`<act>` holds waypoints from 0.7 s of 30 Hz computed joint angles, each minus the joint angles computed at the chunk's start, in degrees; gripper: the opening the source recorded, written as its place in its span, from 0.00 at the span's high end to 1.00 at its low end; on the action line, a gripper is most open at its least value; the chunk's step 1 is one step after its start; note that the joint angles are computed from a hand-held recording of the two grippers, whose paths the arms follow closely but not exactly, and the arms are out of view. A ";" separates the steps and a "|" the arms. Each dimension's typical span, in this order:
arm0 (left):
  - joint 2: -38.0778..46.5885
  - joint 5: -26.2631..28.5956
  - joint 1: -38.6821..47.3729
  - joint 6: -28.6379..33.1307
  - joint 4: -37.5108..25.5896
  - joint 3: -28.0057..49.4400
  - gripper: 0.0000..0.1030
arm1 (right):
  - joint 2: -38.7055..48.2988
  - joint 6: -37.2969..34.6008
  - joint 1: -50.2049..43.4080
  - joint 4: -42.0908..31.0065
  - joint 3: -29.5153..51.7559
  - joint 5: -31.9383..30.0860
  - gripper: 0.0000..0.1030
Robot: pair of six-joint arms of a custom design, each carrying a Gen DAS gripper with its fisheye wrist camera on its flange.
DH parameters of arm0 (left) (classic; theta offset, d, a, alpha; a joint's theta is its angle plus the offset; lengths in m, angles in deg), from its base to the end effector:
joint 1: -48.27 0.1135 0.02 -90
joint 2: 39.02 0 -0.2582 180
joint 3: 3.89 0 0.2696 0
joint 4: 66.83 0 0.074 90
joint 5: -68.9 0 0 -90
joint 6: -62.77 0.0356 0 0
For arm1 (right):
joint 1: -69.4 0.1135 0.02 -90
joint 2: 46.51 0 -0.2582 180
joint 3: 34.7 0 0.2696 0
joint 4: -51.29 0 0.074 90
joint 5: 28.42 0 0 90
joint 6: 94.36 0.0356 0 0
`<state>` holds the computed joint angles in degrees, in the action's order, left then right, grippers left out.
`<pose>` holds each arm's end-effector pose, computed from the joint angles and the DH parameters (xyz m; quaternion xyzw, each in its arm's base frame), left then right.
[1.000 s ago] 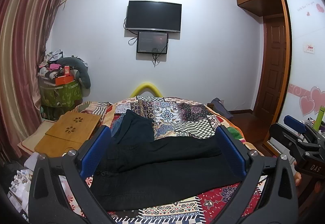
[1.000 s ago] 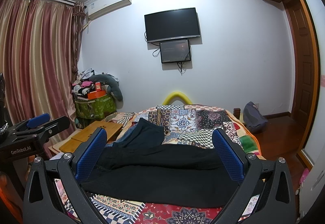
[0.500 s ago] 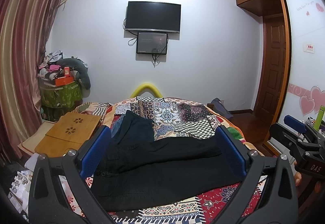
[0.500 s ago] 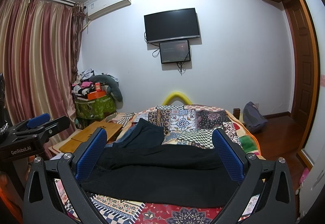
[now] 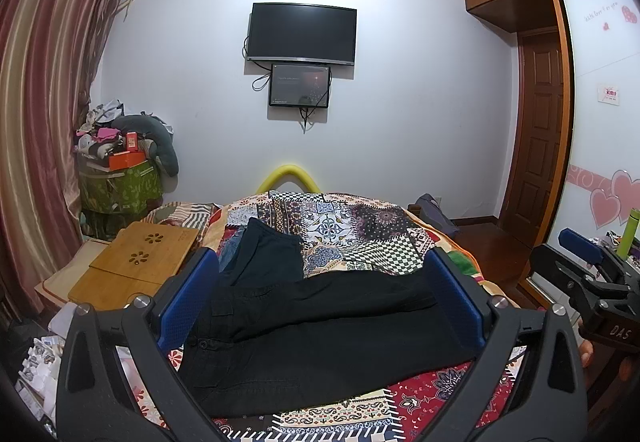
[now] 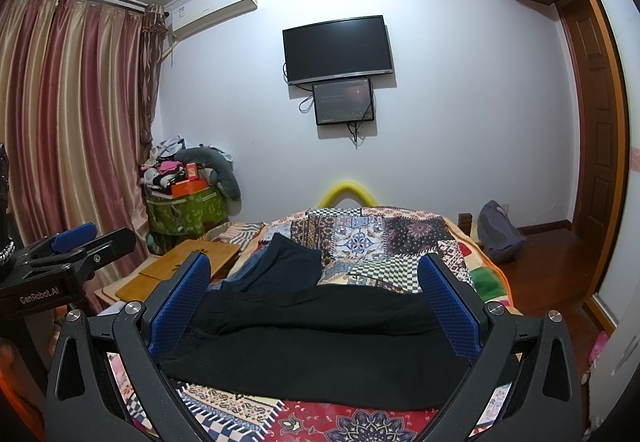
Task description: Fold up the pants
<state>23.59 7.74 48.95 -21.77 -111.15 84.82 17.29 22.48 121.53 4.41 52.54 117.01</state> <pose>0.2434 -0.0143 0.4285 0.1786 0.7779 -0.1711 0.5778 0.1703 0.1713 0.4149 0.0870 0.7780 0.0088 0.6221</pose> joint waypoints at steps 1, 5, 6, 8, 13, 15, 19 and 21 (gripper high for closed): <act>0.01 -0.04 -0.04 0.01 -0.04 0.03 0.00 | 0.01 0.04 -0.10 -0.04 0.03 -0.09 0.00; 0.07 -0.19 -0.02 0.15 -0.07 -0.05 0.00 | 0.30 0.34 -0.62 -0.40 0.27 -0.69 0.00; 0.22 -0.61 -0.26 0.15 -0.05 0.01 0.00 | 0.29 0.43 -0.75 -0.54 0.26 -0.80 0.00; 0.96 -1.34 -0.63 0.40 0.01 0.33 0.00 | 0.52 0.49 -1.28 -0.61 0.16 -1.24 0.00; 5.55 -2.85 -1.42 0.41 0.31 2.62 0.00 | 1.82 -0.64 -5.37 0.39 -0.12 -4.88 0.00; 8.63 -2.95 -1.43 0.33 0.34 4.41 0.00 | 2.41 -1.62 -7.59 1.14 -0.23 -7.11 0.00; 17.73 -3.66 -1.47 0.13 -1.10 11.01 0.00 | 4.60 -4.06 -12.78 3.69 -0.92 -12.11 0.00; 23.02 -3.60 -1.24 -0.07 -2.07 15.05 0.00 | 6.26 -5.14 -15.55 4.67 -0.97 -14.77 0.00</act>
<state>46.61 4.15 47.71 -21.85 -113.23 99.86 23.55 17.34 105.98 9.08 51.58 102.24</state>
